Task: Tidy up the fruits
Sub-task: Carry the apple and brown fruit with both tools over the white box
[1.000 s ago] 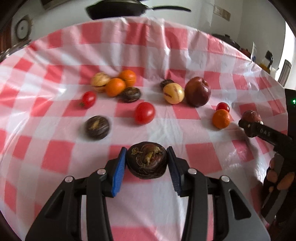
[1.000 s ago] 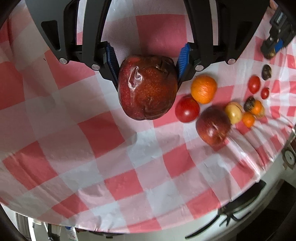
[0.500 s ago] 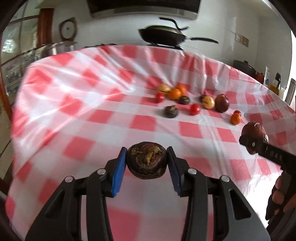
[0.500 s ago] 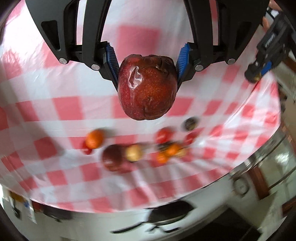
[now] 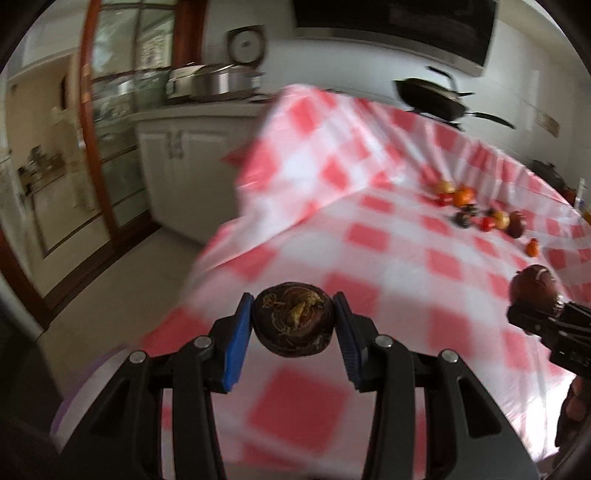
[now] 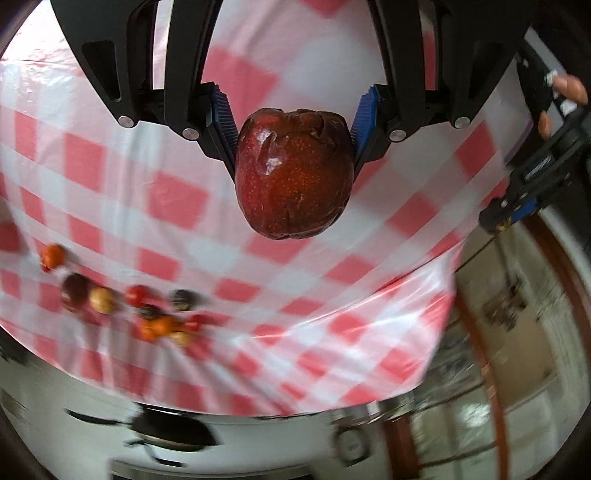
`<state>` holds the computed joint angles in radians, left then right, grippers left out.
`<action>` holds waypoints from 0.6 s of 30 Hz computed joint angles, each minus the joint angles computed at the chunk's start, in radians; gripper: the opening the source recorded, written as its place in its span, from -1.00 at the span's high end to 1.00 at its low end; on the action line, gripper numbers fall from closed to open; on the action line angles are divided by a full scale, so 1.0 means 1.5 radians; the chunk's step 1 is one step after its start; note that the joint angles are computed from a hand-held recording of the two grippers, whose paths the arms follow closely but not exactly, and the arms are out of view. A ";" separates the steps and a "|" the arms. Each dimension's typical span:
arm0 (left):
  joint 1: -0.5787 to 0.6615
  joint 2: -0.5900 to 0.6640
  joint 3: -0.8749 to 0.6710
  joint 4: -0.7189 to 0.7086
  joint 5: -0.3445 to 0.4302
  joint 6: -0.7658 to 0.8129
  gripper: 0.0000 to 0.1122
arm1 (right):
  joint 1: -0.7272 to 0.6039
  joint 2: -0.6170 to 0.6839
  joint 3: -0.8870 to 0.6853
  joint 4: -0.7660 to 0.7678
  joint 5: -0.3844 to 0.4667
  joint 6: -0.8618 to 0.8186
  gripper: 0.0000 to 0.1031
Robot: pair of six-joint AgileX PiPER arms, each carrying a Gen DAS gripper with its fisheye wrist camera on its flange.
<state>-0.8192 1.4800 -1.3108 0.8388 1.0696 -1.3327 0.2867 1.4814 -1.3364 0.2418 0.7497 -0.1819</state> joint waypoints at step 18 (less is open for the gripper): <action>0.079 -0.375 0.453 -0.083 0.045 -0.136 0.22 | 0.436 0.045 0.037 -0.109 -0.033 -0.015 -0.03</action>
